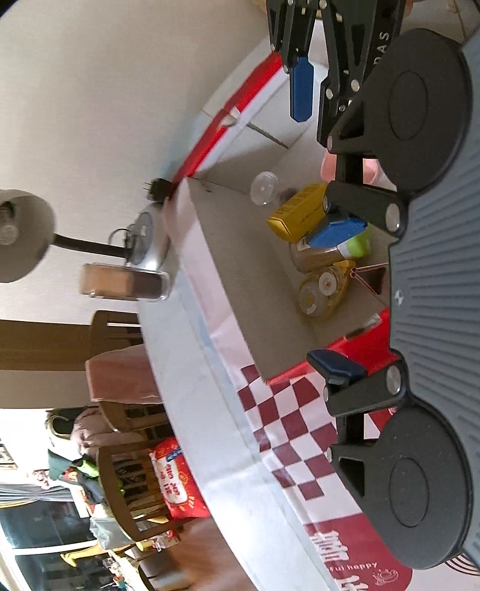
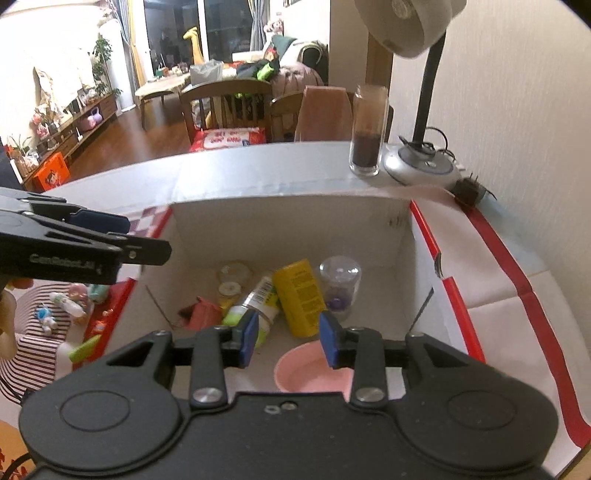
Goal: Organize rigid objects
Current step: 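Withdraw both tools from the box back to the items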
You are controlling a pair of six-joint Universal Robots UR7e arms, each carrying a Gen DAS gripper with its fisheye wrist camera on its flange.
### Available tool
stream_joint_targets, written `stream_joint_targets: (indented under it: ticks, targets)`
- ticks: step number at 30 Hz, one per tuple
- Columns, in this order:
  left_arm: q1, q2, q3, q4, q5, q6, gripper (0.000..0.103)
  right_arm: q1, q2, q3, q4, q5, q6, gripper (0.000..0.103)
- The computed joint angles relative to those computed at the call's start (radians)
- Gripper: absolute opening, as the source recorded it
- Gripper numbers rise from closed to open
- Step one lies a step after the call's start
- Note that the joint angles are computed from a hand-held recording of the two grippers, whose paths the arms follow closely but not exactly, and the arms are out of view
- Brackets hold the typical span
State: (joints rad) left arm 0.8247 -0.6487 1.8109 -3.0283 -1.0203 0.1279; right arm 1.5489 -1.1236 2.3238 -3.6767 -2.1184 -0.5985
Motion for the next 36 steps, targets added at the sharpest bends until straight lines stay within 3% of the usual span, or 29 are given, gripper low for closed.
stream_joint_targets:
  ticks: [4,10,16,18,26,28,36]
  targets:
    - [-0.004,-0.054,0.062,-0.043,-0.018,0.013,0.066,0.023,0.008,0.013,-0.039,-0.003,0.016,0.039]
    - [-0.004,-0.130,0.155,-0.107,-0.036,0.044,0.067,0.062,0.028,0.042,-0.105,0.006,0.044,0.063]
    - [0.016,-0.218,0.235,-0.126,-0.050,0.050,0.068,0.114,0.070,0.053,-0.158,-0.014,0.080,0.077]
    - [0.027,-0.246,0.260,-0.135,-0.053,0.056,0.075,0.132,0.091,0.053,-0.176,-0.019,0.087,0.082]
    - [0.069,-0.337,0.353,-0.227,-0.034,0.111,0.077,0.204,0.173,0.035,-0.208,-0.010,0.119,0.101]
    - [0.080,-0.355,0.376,-0.256,-0.018,0.127,0.082,0.219,0.200,0.029,-0.225,-0.003,0.116,0.102]
    - [0.159,-0.403,0.435,-0.331,-0.015,0.135,0.082,0.289,0.311,-0.027,-0.174,-0.040,0.175,0.102]
